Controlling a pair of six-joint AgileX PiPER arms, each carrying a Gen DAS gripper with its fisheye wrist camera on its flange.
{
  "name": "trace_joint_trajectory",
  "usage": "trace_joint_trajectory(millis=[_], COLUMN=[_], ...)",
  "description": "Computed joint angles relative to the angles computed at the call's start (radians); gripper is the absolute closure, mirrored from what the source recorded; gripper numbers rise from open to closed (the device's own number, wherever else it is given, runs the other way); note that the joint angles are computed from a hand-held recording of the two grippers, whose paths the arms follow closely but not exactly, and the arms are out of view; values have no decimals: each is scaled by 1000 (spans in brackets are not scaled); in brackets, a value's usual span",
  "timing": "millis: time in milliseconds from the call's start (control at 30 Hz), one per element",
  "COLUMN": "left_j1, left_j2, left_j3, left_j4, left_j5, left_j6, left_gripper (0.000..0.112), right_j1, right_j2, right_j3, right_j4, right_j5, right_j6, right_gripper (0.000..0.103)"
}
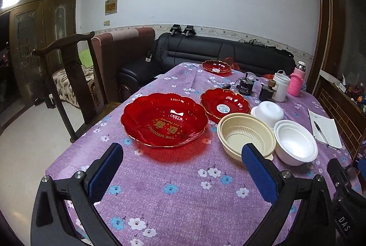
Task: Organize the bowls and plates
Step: 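Move both grippers toward the large red scalloped plate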
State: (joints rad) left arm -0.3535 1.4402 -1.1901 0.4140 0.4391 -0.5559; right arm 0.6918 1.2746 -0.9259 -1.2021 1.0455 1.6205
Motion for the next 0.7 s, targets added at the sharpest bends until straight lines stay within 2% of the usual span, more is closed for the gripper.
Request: trace_joint_trajectory(millis=[167, 233, 333, 433, 500, 600, 700], left_j1=[51, 88, 197, 317, 377, 454, 501], left_j2=[8, 23, 62, 110, 144, 228, 312], left_j3=[-13, -34, -95, -165, -206, -309, -414], left_j4=[-142, -224, -429, -613, -686, -720, -757], left_j5=[9, 16, 35, 68, 92, 147, 206], left_j6=[163, 254, 456, 618, 682, 716, 746], left_gripper=[9, 9, 9, 9, 9, 9, 9], right_j1=[-9, -56, -185, -295, -343, -402, -430], right_j2=[21, 29, 71, 157, 236, 364, 477], right_j3=[-49, -88, -190, -292, -372, -523, -658], right_j4=[45, 119, 380, 680, 880, 1180, 1346], right_j5=[-64, -164, -356, -484, -516, -483, -434], right_j6=[-64, -155, -416, -680, -851, -1131, -1273], right_gripper=[0, 0, 0, 0, 0, 0, 0])
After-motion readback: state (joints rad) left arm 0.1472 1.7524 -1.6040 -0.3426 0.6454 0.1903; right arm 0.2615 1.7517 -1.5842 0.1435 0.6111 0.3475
